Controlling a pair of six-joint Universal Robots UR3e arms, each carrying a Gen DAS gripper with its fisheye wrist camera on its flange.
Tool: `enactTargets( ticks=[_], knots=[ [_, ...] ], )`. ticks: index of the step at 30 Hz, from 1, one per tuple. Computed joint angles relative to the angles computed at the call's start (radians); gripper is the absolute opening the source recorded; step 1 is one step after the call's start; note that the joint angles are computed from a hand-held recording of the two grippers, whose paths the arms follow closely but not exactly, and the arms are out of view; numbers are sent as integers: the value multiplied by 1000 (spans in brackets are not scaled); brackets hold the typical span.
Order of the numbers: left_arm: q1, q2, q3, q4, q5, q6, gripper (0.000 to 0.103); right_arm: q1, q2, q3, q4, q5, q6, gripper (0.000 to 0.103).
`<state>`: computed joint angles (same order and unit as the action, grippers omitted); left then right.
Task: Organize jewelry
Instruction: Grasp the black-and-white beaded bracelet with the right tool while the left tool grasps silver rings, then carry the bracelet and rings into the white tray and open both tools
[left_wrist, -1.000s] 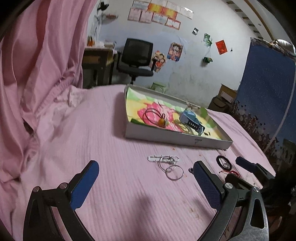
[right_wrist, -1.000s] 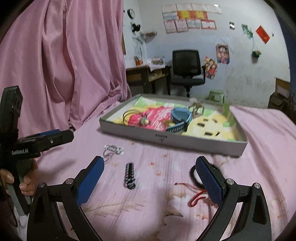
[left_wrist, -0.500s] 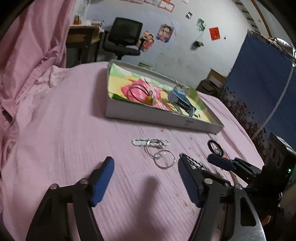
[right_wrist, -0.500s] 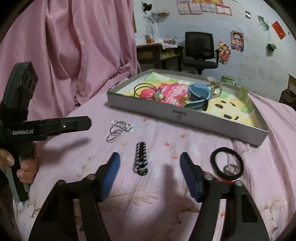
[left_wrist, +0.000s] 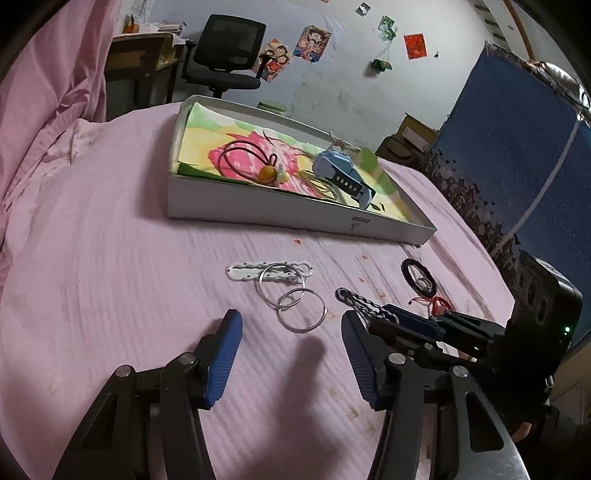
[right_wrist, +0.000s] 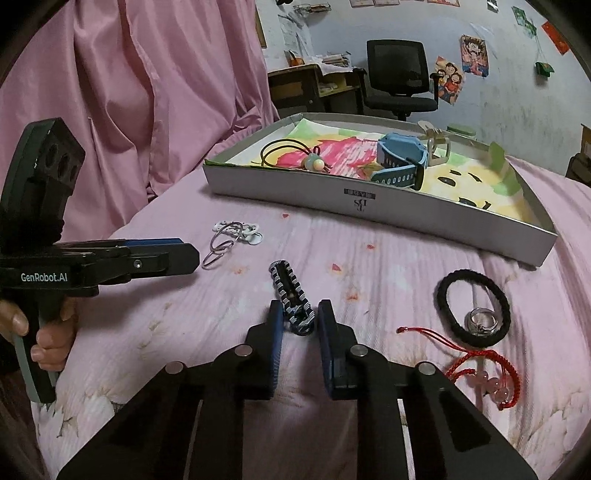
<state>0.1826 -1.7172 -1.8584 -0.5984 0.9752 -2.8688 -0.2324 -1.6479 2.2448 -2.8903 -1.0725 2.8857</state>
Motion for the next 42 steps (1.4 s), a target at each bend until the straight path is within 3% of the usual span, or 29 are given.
enactTargets(
  ticks=[4, 13, 25, 42],
  knots=[
    [-54, -48, 73, -20, 78, -22, 53, 1, 4, 6, -16, -4, 10, 15],
    [-106, -106, 151, -40, 175, -49, 28, -17, 0, 22, -25, 14, 15, 15],
    [-69, -16, -19, 81, 114, -31, 27, -39, -8, 57, -65, 36, 24, 14],
    [-56, 109, -120, 219, 60, -63, 26, -161, -100, 239, -330, 140, 113, 14]
  ],
)
